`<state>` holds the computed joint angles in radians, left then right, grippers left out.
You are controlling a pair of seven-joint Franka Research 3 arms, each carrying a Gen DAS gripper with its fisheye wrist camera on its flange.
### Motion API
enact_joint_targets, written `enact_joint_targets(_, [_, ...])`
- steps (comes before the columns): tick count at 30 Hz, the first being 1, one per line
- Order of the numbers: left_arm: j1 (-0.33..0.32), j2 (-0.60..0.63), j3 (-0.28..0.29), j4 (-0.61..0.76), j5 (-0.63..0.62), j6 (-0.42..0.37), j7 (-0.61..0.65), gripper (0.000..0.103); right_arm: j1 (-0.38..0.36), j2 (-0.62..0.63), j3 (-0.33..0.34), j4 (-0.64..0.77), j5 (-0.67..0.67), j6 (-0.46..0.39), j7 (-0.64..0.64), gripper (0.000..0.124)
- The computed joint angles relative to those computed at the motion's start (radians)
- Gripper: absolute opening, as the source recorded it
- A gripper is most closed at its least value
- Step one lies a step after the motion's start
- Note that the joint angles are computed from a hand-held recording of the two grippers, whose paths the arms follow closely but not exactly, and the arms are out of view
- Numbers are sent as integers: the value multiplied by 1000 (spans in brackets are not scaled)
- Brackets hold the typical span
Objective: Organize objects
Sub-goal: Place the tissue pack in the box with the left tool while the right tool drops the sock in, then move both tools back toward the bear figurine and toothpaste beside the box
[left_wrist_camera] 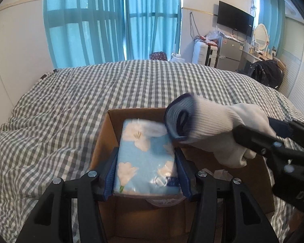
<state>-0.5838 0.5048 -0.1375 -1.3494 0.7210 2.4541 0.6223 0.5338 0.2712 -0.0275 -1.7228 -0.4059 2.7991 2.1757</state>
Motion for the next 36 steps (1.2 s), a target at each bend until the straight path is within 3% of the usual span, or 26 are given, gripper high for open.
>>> enact_joint_targets(1, [2, -4, -1, -4, 0, 6, 2, 60, -2, -6, 1, -8, 6, 13, 4, 54])
enact_joint_targets(3, [-6, -20, 8, -16, 20, 11, -15, 78, -5, -28, 1, -32, 14, 41, 16, 57])
enact_joint_targets(4, [-14, -28, 13, -21, 37, 8, -31, 81, -3, -37, -2, -37, 6, 46, 26, 60])
enact_joint_targets(9, [-22, -79, 3, -50, 78, -24, -66, 84, 8, -100, -12, -66, -99, 42, 127, 67])
enact_joint_targets(12, [-27, -131, -5, -92, 120, -35, -106, 92, -7, -148, 11, -79, -160, 10, 169, 69])
enact_joint_targets(17, [-19, -237, -42, -178, 191, -51, -173, 93, -39, -242, 68, -121, -279, -38, 272, 80])
enact_joint_targets(21, [-13, -335, -82, -257, 268, -88, -245, 101, -76, -334, 125, -175, -331, -68, 333, 85])
enact_joint_targets(25, [-5, -392, -132, -298, 318, -163, -312, 102, -117, -419, 196, -224, -385, -124, 371, 89])
enact_joint_targets(36, [25, -490, -222, -420, 324, -216, -392, 103, -218, -581, 333, -388, -337, -131, 350, 92])
